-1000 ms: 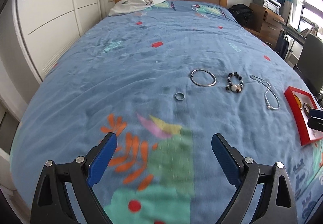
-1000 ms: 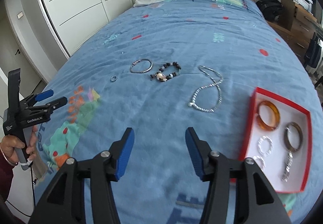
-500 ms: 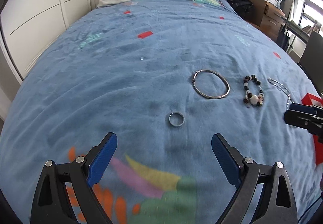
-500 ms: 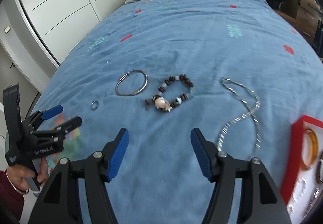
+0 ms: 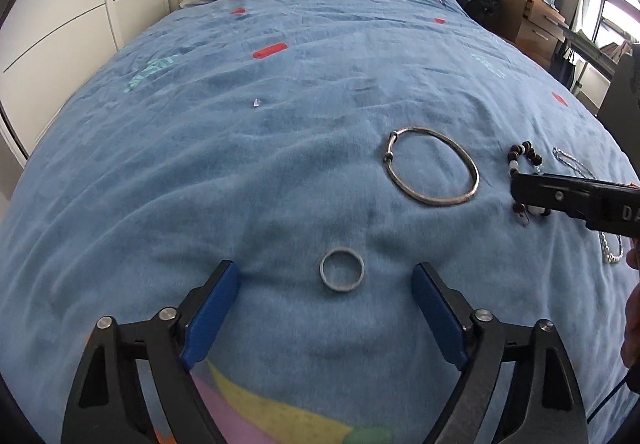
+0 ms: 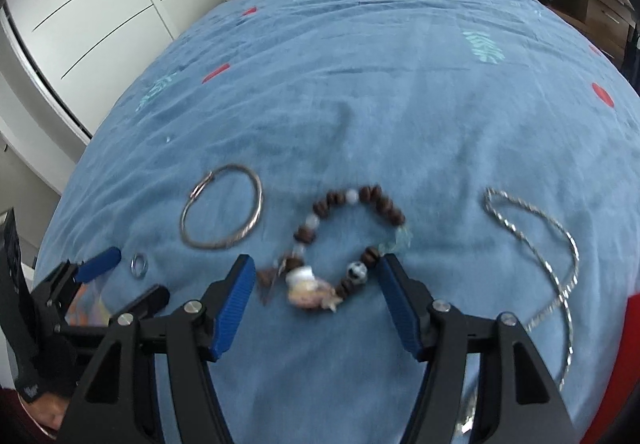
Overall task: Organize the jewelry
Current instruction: 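Grasp the small silver ring with the left tool while the right tool grasps the beaded bracelet, then carry the ring and beaded bracelet into the red box and open both tools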
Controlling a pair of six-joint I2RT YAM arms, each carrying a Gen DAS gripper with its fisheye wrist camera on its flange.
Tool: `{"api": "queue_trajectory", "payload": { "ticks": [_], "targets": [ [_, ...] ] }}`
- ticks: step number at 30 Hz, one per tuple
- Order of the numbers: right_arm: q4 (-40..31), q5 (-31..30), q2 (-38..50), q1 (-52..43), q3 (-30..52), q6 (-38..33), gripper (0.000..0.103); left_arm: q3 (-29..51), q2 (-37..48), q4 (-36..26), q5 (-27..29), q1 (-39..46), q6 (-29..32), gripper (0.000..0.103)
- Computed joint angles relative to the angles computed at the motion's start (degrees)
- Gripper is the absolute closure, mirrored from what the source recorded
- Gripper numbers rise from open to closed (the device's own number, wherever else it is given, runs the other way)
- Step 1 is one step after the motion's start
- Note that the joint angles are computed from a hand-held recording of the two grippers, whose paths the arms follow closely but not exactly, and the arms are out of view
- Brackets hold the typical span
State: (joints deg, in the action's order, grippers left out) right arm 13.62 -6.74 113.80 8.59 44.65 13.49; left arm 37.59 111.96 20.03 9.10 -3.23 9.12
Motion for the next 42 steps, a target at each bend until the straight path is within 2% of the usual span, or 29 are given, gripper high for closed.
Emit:
{"api": "queue_trajectory", "payload": {
  "ticks": [5,10,18,23,29,42],
  "targets": [
    [0.96,0.28,2.85,-0.27,2.02,0.88,0.04,0.57,1.35,1.48,-0.37,-0.69,-0.29,0.024],
    [2.22,3.39,2.9,1.22,1.36,-0.96,0.042,0.16,1.39,2.68,0.28,-0.85,-0.17,0.037],
    [4.57,3.66,1.69,-0.25,-1.5,-3.26,0.075,-1.41,0.54,4.09,2.69,-0.04,0.22,0.058],
    [5.76,2.6,1.51,-1.09,-2.48,-3.51,0.081,-1.68,0.13,3.63,3.09,0.09,0.29,0.066],
    [6.44,0.36,0.73,-1.99,-3.59,-4.5,0.087,-2.05,-0.86,2.27,2.84,-0.38,-0.3,0.081],
    [7.2,-5.29,-8.26,-3.84,-11.73,-4.06,0.088,-6.29,-7.4,-0.59,0.25,-2.59,-1.19,0.083]
  ]
}}
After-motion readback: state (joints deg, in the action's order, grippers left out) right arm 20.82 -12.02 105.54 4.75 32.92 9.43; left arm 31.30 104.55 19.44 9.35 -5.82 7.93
